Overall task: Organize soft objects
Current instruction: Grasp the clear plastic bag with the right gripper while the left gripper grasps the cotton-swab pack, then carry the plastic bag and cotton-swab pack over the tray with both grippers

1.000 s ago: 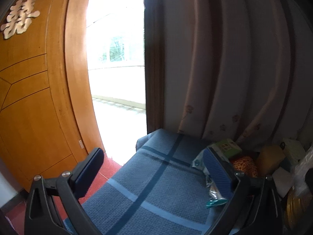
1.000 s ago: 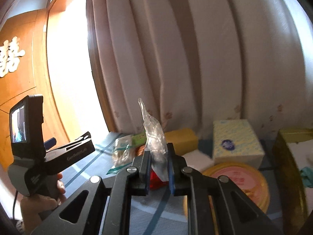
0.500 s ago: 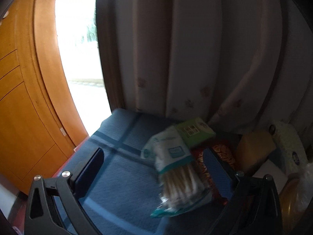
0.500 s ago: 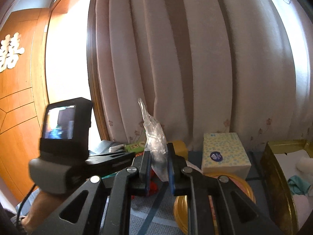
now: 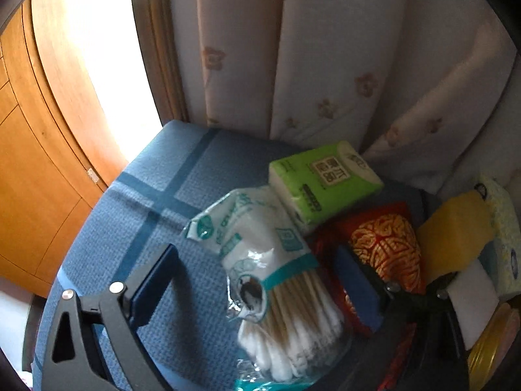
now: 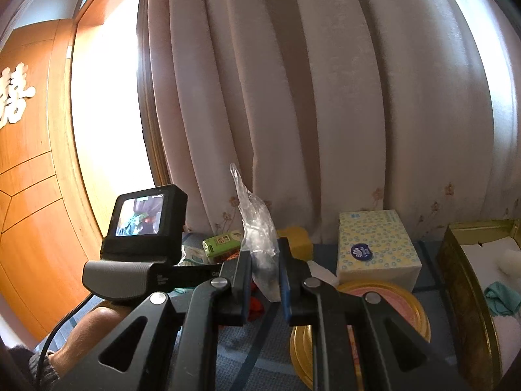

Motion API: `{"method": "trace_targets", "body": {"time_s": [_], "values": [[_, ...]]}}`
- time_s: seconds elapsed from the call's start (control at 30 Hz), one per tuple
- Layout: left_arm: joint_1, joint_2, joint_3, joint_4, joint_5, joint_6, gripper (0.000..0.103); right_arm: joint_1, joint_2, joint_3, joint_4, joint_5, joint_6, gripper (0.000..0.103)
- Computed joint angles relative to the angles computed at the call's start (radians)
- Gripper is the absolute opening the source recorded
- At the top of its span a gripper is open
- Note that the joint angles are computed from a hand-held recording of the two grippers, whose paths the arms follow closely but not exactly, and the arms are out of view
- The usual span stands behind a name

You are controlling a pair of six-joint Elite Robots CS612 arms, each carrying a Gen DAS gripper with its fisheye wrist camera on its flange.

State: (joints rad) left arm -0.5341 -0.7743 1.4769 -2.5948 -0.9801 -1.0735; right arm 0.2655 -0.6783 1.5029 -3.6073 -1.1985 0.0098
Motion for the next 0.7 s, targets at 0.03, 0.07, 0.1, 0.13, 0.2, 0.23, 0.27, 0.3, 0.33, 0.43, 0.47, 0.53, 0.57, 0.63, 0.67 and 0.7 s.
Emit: {"method": "trace_targets", "body": {"time_s": [0.03,0.07,0.1,0.13,0.2,0.23,0.27,0.3,0.33,0.43,0.47,0.53,0.57,0.63,0.67,0.7], "values": [[-0.001,-0.003,0.006,-0.010,0.001,0.000,0.093,0.000,0.000,0.000,-0.001,-0.003,-0.001,0.016],[-0.003,-0.005,0.011,-0.021,0.003,0.012,0.087,0.000,0.001,-0.001,0.001,-0.004,-0.001,0.016],[-0.005,-0.005,0.013,-0.032,0.005,0.025,0.082,0.000,0.001,-0.001,0.002,-0.005,0.000,0.016],[-0.008,-0.006,0.019,-0.060,0.005,0.057,0.068,0.000,0.001,-0.002,0.004,-0.005,0.000,0.016],[-0.015,-0.005,0.021,-0.069,0.008,0.088,0.056,0.000,0.001,-0.002,0.001,-0.007,0.001,0.016],[-0.017,-0.007,0.025,-0.076,0.008,0.098,0.049,0.000,0.002,-0.003,-0.001,-0.008,0.001,0.016],[-0.019,-0.009,0.035,-0.103,0.002,0.109,0.043,0.000,0.002,-0.002,-0.004,-0.009,0.001,0.016],[-0.021,-0.012,0.044,-0.124,-0.002,0.108,0.042,0.001,0.002,-0.002,-0.006,-0.010,-0.001,0.016],[-0.021,-0.016,0.057,-0.157,-0.010,0.105,0.040,0.001,0.003,-0.002,-0.007,-0.011,-0.004,0.016],[-0.029,-0.030,0.111,-0.285,0.012,0.084,0.038,0.001,0.005,-0.001,-0.017,-0.015,-0.007,0.016],[-0.036,-0.033,0.126,-0.323,0.043,0.080,0.037,0.001,0.006,-0.002,-0.022,-0.017,-0.008,0.016],[-0.060,-0.040,0.163,-0.422,0.141,0.084,0.037,0.002,0.008,-0.003,-0.028,-0.020,-0.012,0.016],[-0.074,-0.040,0.183,-0.489,0.197,0.096,0.038,0.002,0.009,-0.004,-0.032,-0.022,-0.012,0.016],[-0.103,-0.042,0.216,-0.579,0.297,0.104,0.038,0.001,0.011,-0.005,-0.044,-0.025,-0.010,0.016],[-0.109,-0.044,0.226,-0.602,0.317,0.103,0.038,0.001,0.013,-0.006,-0.048,-0.025,-0.008,0.016],[-0.115,-0.046,0.238,-0.630,0.335,0.099,0.038,0.000,0.014,-0.007,-0.052,-0.024,-0.006,0.016]]}}
